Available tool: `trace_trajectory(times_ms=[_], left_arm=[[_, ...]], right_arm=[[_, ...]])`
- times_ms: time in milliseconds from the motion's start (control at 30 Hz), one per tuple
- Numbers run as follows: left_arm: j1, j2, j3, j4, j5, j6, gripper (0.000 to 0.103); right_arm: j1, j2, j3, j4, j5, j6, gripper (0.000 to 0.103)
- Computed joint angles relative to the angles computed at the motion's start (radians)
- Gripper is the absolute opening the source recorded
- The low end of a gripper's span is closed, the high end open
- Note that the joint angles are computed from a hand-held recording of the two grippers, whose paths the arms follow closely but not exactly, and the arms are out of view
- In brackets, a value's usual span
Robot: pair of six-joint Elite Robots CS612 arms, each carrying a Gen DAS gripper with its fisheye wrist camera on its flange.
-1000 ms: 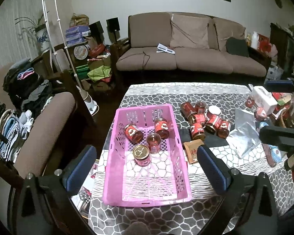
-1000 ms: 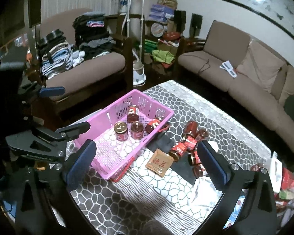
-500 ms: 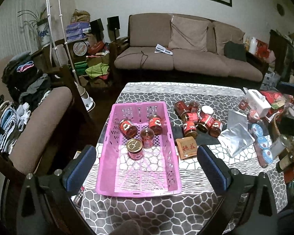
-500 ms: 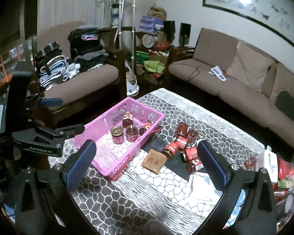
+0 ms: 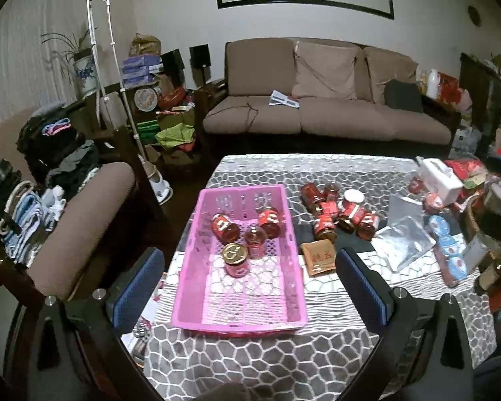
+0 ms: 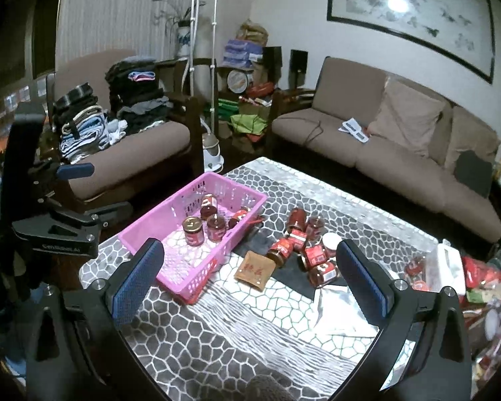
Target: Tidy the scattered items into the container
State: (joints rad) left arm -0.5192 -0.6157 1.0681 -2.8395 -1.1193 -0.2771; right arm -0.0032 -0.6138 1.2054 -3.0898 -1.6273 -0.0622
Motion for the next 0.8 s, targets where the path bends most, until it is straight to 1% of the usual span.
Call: trace_trajectory(times_ms=[133, 200, 267, 367, 500, 600, 800], left_arm=[[-0.003, -0.006, 0.009, -0.012, 0.008, 0.008, 0.103], [-0.002, -0.011, 0.019, -0.022, 0.0, 0.003, 0.103], [-0.002, -0.014, 0.028, -0.03, -0.001, -0.001, 0.103], [-0.003, -0.016, 0.037, -0.034, -0.002, -0.003, 0.103], [-0.004, -0.016, 0.039, -0.03, -0.006, 0.001, 0.103], [-0.004, -0.015, 0.038, -0.023, -0.007, 0.003, 0.103], [-0.004, -0.013, 0.033, -0.01, 0.0, -0.002, 0.103]], right_arm=[[0.003, -0.01, 0.028, -0.034, 0.003, 0.009, 0.103], [0.004, -0.017, 0.042, -0.048, 0.007, 0.016, 0.103], [0.007, -0.022, 0.054, -0.065, -0.003, 0.016, 0.103], [0.012, -0.029, 0.063, -0.064, -0.013, 0.012, 0.103], [0.014, -0.04, 0.082, -0.063, -0.008, 0.037, 0.103], [0.016, -0.044, 0.094, -0.065, -0.018, 0.039, 0.103], [0.013, -0.052, 0.124, -0.078, -0.016, 0.056, 0.103]])
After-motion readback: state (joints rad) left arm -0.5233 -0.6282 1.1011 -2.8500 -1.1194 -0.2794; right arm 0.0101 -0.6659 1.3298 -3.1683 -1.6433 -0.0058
